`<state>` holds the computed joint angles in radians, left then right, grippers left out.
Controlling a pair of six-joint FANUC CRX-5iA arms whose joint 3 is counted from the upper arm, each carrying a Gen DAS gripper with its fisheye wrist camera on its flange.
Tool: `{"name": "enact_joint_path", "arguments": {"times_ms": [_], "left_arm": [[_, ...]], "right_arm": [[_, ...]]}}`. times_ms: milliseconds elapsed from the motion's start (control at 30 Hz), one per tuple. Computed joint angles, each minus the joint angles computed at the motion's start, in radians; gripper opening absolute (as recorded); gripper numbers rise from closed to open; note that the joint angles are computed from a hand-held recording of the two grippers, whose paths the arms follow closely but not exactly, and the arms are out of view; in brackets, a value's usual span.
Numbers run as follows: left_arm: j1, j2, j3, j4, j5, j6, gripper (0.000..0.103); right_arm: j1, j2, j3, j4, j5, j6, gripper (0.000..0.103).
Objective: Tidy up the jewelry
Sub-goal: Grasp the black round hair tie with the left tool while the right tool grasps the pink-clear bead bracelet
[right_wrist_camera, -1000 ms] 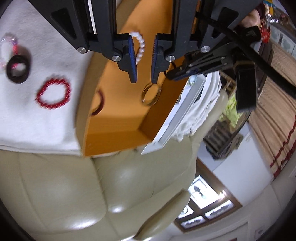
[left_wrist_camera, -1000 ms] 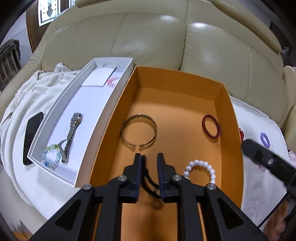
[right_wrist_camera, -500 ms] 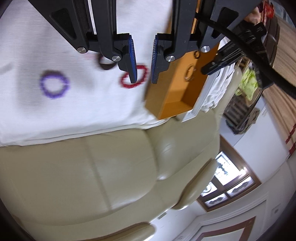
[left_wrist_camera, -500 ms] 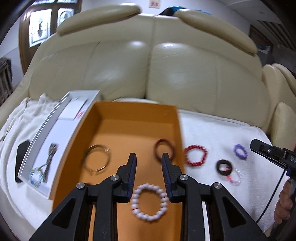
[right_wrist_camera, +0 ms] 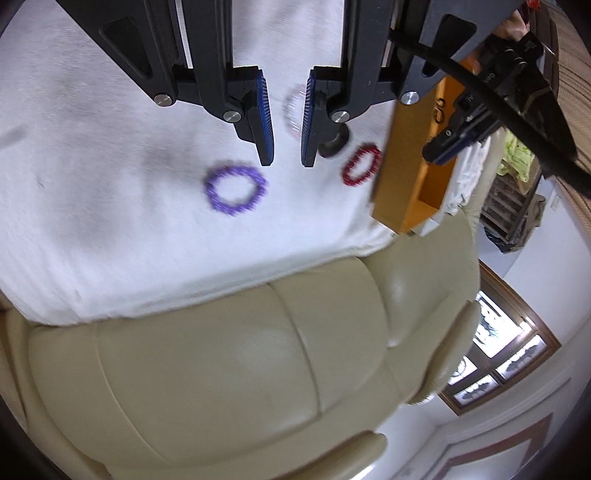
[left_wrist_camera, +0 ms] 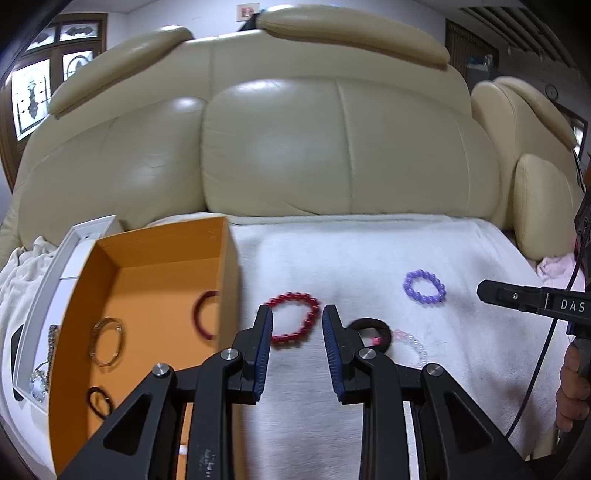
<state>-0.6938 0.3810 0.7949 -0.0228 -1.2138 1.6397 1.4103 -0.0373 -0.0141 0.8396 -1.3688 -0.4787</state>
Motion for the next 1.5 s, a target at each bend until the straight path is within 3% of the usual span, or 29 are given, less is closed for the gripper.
{"name": "enact_joint_path", "arguments": {"times_ms": [233,500,567,700,767,800,967,1133,1233,1500], "left_arm": [[-0.019,0.068,0.094,-0.016,-0.104,-0.027,0.028],[-0.02,0.081,0.111,-0.034,-0.133,-0.038,0.028],[-0.016,0.082,0.114,-0.033,-0.138,-0.038,0.028],[-0.013,0.084,0.118,-0.026,-0.145,-0.039,0.03],[-0.018,0.086,0.124,-0.036,-0.15,-0.04,0.041],[-0.022,0.085,0.125,-0.047,-0.151,-0.036,0.044],[-0.026,0.092,0.138,-0.059,-0.163,-0.028,0.047],[-0.039,0.108,0.151,-0.046,-0.172,-0.043,0.048],[-0.052,0.127,0.168,-0.035,-0.179,-0.053,0.054],[-0.078,0.249,0.315,-0.009,-0.282,-0.056,0.055]], "right_arm": [[-0.023,-0.034,-0.04,-0.085,0.076,0.031,0.018],[-0.084,0.053,0.039,-0.214,0.158,0.186,0.018],[-0.089,0.088,0.079,-0.226,0.13,0.226,0.025],[-0.086,0.132,0.111,-0.205,0.079,0.255,0.027],[-0.085,0.159,0.138,-0.196,0.041,0.288,0.02],[-0.083,0.172,0.153,-0.194,0.014,0.304,0.01],[-0.068,0.191,0.18,-0.178,-0.084,0.323,0.009],[-0.045,0.127,0.122,-0.168,-0.133,0.254,0.008],[-0.03,0.092,0.091,-0.162,-0.158,0.222,0.009],[-0.02,0.046,0.053,-0.204,-0.168,0.185,0.009]]}}
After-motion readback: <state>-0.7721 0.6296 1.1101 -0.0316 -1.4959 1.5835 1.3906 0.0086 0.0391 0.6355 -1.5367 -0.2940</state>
